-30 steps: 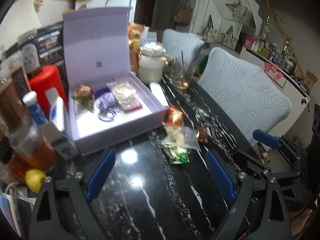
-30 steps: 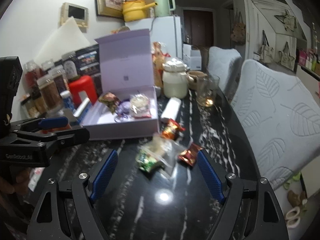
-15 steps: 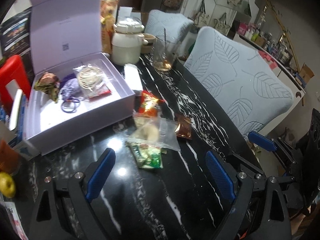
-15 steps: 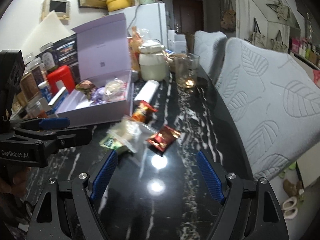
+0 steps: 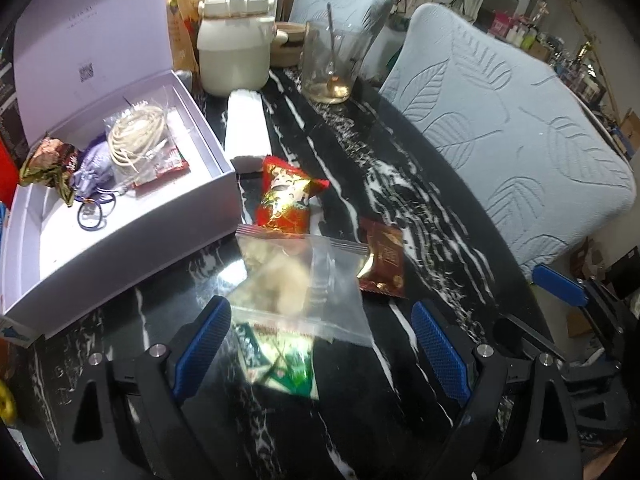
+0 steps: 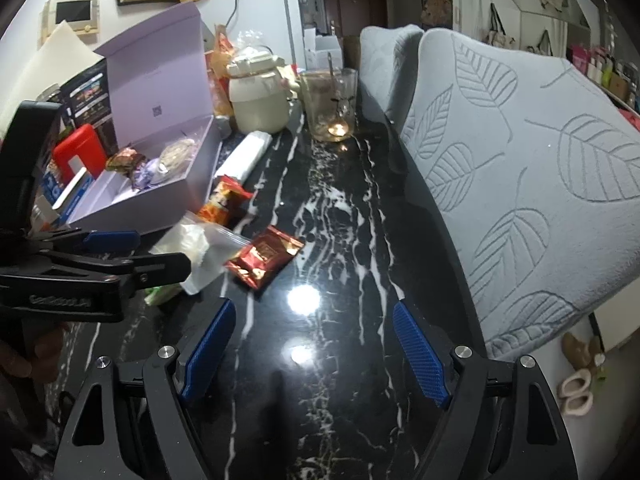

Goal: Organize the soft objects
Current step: 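Reach the left tool to the clear zip bag of pale snacks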

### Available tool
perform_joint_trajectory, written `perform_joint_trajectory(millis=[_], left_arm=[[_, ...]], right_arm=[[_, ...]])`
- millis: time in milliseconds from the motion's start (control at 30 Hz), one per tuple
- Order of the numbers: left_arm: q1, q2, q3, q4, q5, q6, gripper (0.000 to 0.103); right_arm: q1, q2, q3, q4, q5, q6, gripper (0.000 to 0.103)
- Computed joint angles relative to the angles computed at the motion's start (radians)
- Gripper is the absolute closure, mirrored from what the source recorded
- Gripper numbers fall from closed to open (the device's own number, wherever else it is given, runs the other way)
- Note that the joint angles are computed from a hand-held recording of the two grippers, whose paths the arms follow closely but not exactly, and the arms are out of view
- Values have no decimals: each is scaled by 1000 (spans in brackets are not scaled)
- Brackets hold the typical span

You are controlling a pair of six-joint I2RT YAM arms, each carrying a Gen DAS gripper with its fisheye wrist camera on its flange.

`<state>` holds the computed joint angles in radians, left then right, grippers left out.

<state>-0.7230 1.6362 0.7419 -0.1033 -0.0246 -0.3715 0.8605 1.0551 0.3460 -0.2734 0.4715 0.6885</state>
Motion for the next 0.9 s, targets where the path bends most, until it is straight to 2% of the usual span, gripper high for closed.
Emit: perform_joint_trajectory(millis=[300, 433, 567, 600, 633, 667, 767, 900], left_arm=[[11, 163, 103, -10, -23, 16, 10], [28, 188, 105, 11, -11, 19, 10], [39, 185, 88, 43, -24, 31, 27], [41, 179, 79, 53, -22, 36, 35], [41, 173, 72, 59, -29, 42, 53], [46, 171, 72, 58, -22, 48, 59], [58, 154, 49, 86, 16, 56, 68], [51, 137, 33, 99, 13, 60, 68]], right_arm=[[-101, 51, -9, 74, -83, -86, 21], [-131, 69, -13, 100, -109, -102, 21], [-151, 82, -13, 112, -124, -111, 21], [-154, 87, -11, 114, -126, -111, 21], [-155, 91, -10, 116, -128, -110, 21], [-153, 95, -9, 118, -128, -108, 21], [-155, 116, -2, 135, -137, -107, 21], [-154, 152, 13, 152, -147, -107, 21]])
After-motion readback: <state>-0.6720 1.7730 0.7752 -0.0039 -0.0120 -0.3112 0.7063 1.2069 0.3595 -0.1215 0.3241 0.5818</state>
